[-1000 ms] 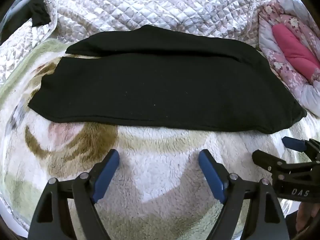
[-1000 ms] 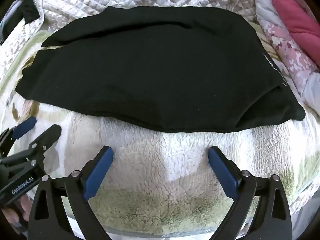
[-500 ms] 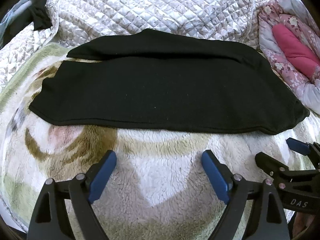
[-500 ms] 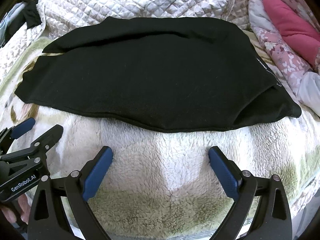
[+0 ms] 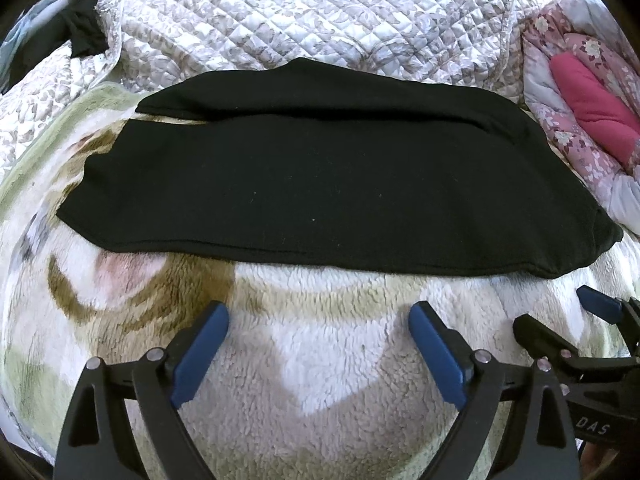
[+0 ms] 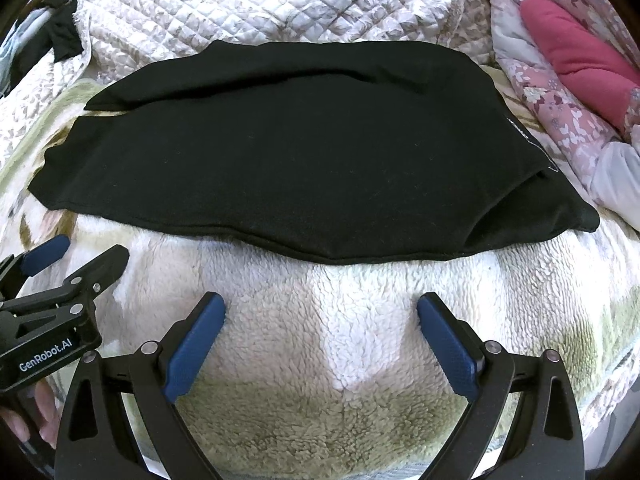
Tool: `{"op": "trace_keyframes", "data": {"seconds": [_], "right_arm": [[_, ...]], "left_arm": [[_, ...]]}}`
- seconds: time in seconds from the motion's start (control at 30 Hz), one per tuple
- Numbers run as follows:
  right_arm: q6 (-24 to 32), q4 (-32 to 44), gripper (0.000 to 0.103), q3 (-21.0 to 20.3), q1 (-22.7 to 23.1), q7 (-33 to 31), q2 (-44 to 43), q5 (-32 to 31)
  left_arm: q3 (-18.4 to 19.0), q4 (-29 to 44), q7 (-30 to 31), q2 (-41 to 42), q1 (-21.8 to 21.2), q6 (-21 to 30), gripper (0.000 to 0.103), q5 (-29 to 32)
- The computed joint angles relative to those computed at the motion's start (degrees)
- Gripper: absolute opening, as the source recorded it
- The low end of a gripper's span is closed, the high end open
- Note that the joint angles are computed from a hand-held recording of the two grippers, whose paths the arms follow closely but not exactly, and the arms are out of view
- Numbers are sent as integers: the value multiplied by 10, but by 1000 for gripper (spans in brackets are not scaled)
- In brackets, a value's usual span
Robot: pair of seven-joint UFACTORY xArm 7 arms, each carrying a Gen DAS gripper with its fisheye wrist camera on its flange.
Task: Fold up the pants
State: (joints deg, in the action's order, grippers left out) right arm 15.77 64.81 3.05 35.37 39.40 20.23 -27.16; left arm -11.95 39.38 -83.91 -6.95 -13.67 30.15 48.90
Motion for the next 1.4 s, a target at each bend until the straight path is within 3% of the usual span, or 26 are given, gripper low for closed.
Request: {"op": "trace_keyframes", "data": {"seconds": [0.07, 0.4, 0.77, 1.4], "right_arm": [[-2, 0, 97, 1, -2, -3, 0, 2], [-6, 0, 97, -8, 6, 15, 2, -12], [-22, -7, 98, -11, 5, 15, 1, -16], [-50, -19, 99, -24, 13, 4, 0, -6]], "left_arm": [[-2, 4, 11, 1, -3, 15, 94, -7], [3, -6, 18, -3, 3, -5, 94, 1], [-1, -10, -29, -1, 9, -20, 95, 44], [4, 2, -56, 14, -3, -14, 97, 51]]}}
